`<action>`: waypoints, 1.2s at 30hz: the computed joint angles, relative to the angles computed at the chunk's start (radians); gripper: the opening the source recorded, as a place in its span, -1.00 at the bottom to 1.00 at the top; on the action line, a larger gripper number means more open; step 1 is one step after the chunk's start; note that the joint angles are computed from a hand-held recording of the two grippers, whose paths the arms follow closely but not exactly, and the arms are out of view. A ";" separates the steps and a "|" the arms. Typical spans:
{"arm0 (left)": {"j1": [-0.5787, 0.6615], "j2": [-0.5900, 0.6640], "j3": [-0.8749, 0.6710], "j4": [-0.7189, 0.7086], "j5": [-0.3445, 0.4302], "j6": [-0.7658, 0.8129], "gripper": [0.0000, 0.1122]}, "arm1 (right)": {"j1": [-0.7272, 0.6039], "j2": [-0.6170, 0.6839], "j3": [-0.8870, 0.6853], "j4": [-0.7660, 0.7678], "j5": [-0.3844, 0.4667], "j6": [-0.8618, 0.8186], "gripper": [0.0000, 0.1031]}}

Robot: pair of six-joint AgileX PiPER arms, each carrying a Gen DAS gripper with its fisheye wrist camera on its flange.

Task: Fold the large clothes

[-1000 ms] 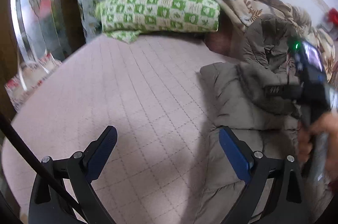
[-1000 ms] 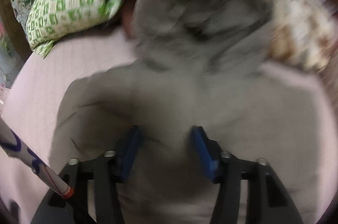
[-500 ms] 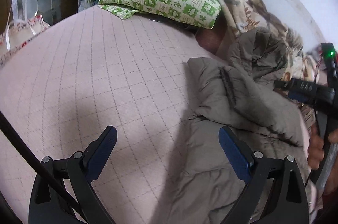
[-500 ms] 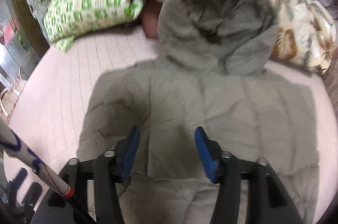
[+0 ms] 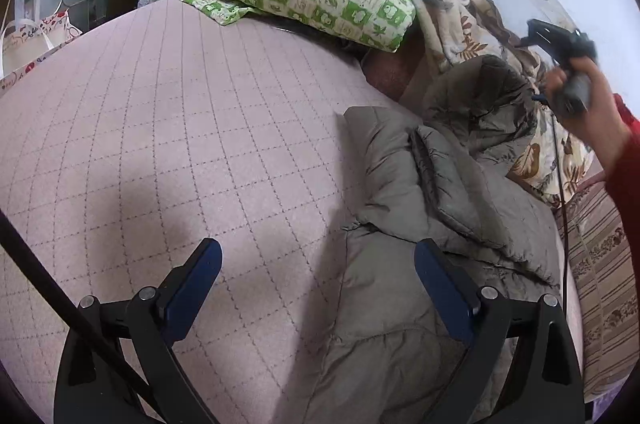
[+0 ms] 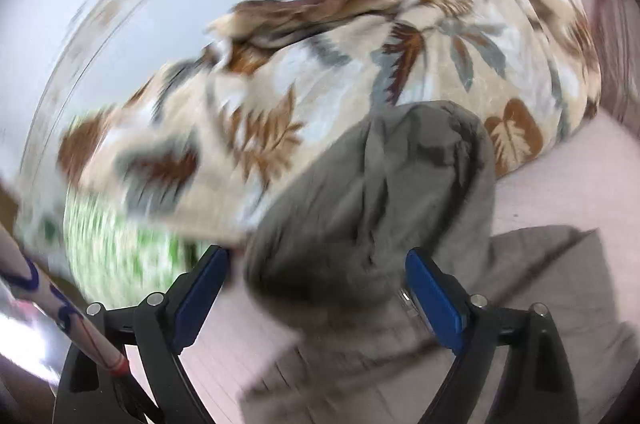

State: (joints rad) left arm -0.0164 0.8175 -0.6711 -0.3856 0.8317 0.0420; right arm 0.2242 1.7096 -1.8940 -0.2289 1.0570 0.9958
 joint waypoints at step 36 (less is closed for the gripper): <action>-0.140 -0.041 0.017 0.298 -0.022 -0.294 0.72 | 0.408 -0.736 1.174 0.035 -0.151 0.285 -0.78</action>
